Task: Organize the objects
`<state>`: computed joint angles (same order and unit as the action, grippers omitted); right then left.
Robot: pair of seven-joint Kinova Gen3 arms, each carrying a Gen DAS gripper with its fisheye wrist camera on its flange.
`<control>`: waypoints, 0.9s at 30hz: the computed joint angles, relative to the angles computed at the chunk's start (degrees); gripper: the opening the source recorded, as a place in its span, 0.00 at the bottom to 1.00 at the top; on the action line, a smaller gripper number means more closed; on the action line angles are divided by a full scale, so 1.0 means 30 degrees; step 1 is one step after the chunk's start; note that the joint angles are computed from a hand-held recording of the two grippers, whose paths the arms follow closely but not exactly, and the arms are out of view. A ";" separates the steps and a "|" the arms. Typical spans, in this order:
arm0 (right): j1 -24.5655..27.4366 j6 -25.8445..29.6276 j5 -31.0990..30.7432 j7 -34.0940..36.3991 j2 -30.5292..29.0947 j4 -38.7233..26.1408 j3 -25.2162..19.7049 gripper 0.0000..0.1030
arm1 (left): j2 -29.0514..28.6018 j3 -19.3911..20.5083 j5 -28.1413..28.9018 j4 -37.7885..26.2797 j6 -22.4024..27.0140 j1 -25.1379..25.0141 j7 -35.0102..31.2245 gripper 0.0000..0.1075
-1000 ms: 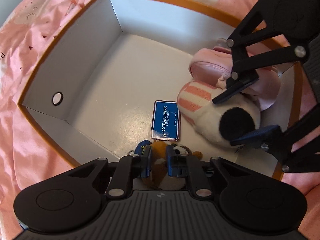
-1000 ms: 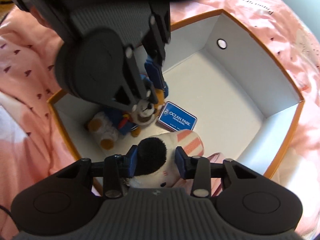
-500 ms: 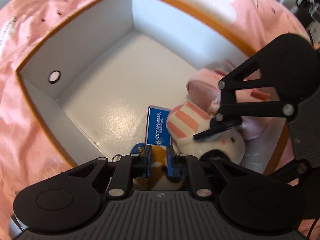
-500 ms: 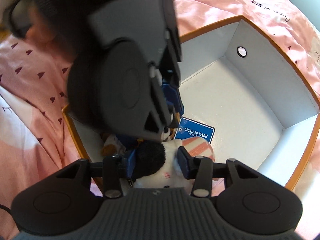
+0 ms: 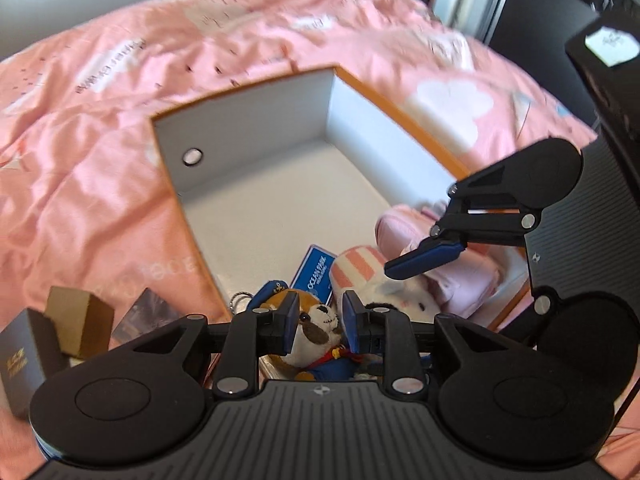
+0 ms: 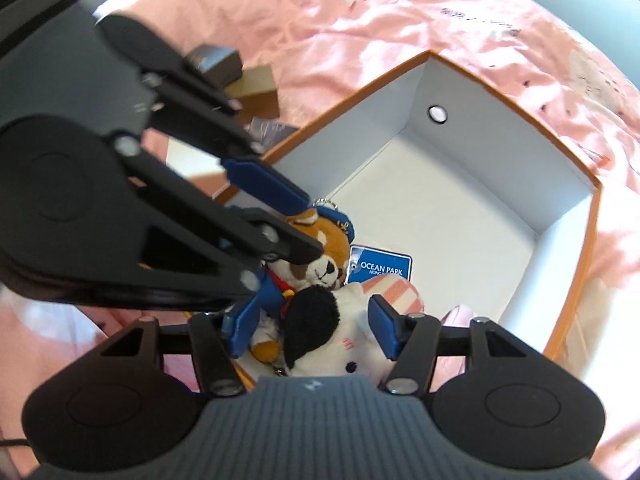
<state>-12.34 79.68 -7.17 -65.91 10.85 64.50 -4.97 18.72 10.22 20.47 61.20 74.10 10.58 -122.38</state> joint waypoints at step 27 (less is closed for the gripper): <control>-0.3488 -0.8436 0.3364 -0.9121 -0.1076 0.2569 -0.1525 0.62 | -0.1330 -0.1961 0.0175 0.0571 -0.0987 -0.3636 0.5484 0.29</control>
<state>-22.80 54.37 2.92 -93.28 7.62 72.20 -9.54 14.73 4.34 20.99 62.92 71.14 -0.33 -105.93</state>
